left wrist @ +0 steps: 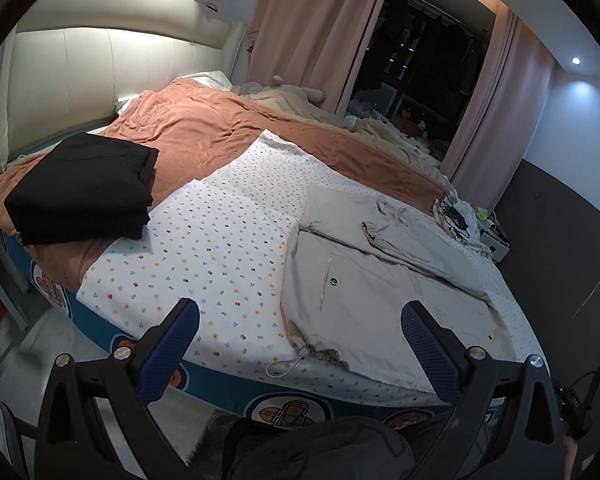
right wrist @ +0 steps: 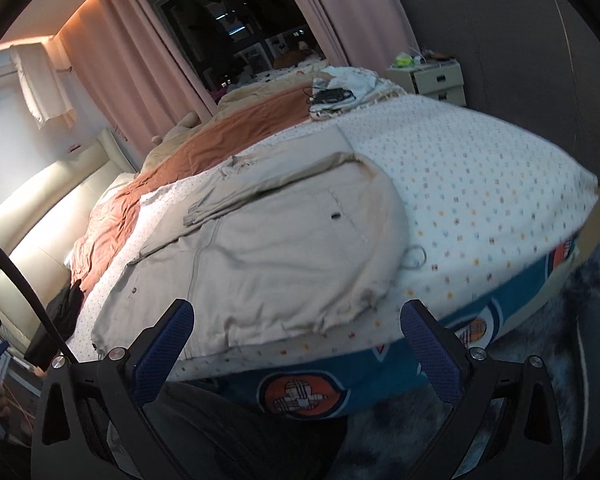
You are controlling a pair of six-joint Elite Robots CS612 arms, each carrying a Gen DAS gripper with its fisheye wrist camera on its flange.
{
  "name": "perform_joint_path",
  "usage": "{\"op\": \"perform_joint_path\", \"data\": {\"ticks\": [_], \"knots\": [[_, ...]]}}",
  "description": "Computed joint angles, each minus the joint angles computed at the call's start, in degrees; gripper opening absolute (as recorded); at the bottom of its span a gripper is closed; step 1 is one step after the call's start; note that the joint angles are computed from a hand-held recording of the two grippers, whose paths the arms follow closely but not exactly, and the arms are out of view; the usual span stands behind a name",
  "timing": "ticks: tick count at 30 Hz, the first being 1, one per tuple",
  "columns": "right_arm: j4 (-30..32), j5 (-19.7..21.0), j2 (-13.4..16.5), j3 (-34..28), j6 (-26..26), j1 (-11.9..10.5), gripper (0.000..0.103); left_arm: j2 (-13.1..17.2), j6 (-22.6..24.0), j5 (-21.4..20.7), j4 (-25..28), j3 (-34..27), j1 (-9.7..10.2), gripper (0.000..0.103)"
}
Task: Fold large clothes
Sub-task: 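Move both tools back and toward the jacket hem, then grasp the jacket hem with both grippers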
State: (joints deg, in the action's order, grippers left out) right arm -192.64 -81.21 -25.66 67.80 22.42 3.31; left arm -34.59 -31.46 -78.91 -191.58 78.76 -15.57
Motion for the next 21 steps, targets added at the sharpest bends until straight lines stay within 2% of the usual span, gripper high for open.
{"op": "perform_joint_path", "data": {"ticks": [3,6,9,12,15,18,21], "knots": [[-0.04,2.16,0.39,0.01,3.33,-0.68,0.102,0.72,-0.53,-2.89,-0.96,-0.12,0.39,0.103],[0.39,4.06,1.03,-0.65,6.03,-1.2,0.096,1.89,-2.51,-6.14,-0.79,-1.12,1.24,0.102],[1.51,6.48,2.06,-2.18,9.08,-1.96,0.091,3.37,-4.64,-9.04,-0.07,-2.77,2.09,0.095],[3.3,9.02,3.79,-4.77,11.69,-2.72,0.085,5.03,-5.59,-11.14,1.89,-5.31,2.66,0.091],[5.55,11.11,5.77,-8.26,13.94,-3.45,0.079,7.36,-7.71,-15.03,3.56,-8.85,3.42,0.088],[6.84,13.25,7.96,-12.04,16.75,-4.09,0.077,9.63,-9.24,-17.2,5.96,-12.52,3.82,0.087],[8.66,14.77,9.74,-15.59,18.49,-4.6,0.077,12.09,-10.66,-19.97,8.73,-16.6,4.18,0.08]]}}
